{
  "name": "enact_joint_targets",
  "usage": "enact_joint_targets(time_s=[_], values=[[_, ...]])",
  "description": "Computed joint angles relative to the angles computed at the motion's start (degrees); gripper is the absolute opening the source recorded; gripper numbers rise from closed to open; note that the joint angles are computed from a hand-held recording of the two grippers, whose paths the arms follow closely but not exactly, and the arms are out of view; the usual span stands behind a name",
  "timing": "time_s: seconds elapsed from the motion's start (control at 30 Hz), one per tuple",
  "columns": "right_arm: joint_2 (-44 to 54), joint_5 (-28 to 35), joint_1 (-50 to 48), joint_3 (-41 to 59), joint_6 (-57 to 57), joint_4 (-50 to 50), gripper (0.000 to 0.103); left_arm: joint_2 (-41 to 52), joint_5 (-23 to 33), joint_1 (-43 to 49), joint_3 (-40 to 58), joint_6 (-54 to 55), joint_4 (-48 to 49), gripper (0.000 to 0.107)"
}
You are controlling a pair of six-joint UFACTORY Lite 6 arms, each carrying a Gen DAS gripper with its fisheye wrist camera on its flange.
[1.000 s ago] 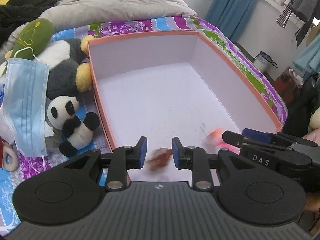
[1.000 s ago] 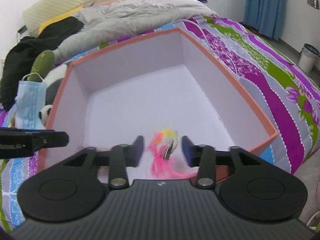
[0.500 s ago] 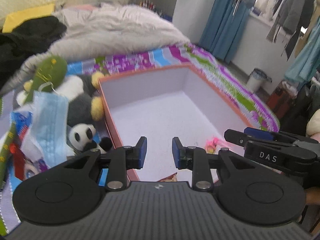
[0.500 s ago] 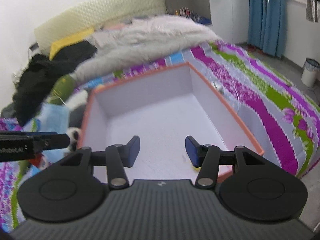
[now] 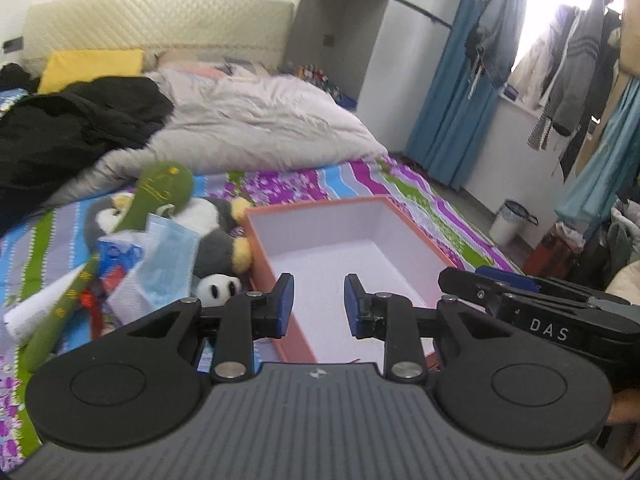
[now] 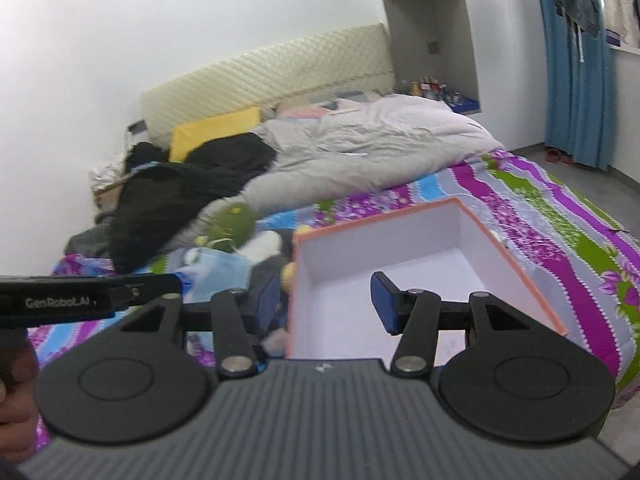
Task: Organize soft objects
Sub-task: 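Move both open tools back toward the pile of soft items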
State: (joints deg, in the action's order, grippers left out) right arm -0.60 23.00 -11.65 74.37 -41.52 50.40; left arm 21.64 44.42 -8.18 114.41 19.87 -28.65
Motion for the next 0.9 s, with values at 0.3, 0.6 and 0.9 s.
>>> enact_joint_targets(time_s=[0.3,0.6,0.9], values=[[-7.11,-0.72,6.06,-6.86,1.94,-0.50,0.053,-15.54,-2.91,8.90,-19.89,10.68,-9.65,0.032],[-9.80,-2.85,12.23,-12.69,5.36,-1.45,0.053,-23.52,-4.28,15.86,-33.60,18.90,-15.58,0.032],[-11.10,-6.31,18.54,-18.33,8.65,-3.47,0.053,-29.11,-6.52,21.80,-47.11,27.00,-20.38,0.040]])
